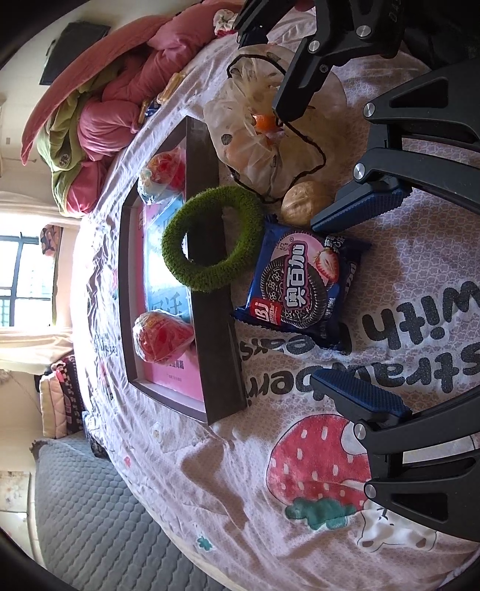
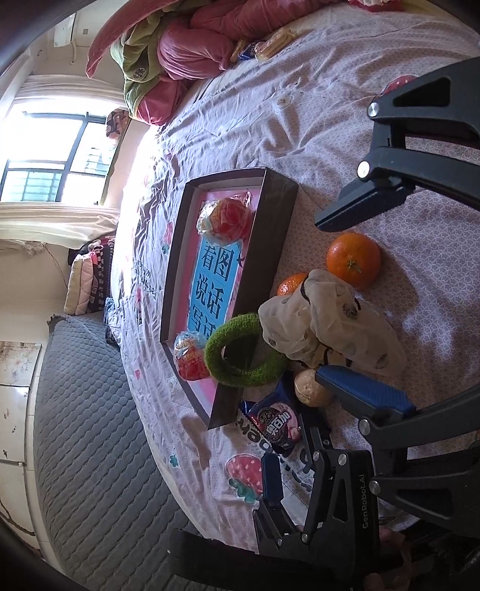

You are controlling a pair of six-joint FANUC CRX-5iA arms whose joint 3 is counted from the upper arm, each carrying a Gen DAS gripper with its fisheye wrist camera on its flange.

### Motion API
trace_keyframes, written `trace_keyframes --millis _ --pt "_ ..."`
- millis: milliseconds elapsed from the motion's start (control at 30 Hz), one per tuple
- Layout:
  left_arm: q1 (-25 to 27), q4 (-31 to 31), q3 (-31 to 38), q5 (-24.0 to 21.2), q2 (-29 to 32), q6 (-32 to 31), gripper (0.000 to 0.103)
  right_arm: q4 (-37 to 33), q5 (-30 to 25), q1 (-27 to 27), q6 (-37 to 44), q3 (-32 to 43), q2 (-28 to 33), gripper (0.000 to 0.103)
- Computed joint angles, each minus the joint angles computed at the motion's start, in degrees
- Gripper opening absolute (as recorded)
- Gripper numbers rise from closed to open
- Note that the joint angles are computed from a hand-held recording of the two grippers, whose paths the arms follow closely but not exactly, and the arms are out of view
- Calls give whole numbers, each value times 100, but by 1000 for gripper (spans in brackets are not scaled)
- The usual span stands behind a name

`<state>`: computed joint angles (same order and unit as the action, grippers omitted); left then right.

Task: Organize objects
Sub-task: 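Grasp the white mesh bag with the right tool while the left tool grasps the cookie pack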

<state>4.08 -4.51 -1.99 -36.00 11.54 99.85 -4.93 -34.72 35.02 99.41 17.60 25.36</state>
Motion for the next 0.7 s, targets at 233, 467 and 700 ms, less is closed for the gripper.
trace_keyframes --millis 233,467,700 --pt "27 81 5 77 65 -38 77 -303 -179 -17 348 156 66 46" --pt "90 240 64 108 204 -145 77 -554 -244 -75 470 254 127 34" --pt "150 479 7 218 236 -243 77 -852 -343 -159 651 359 151 21"
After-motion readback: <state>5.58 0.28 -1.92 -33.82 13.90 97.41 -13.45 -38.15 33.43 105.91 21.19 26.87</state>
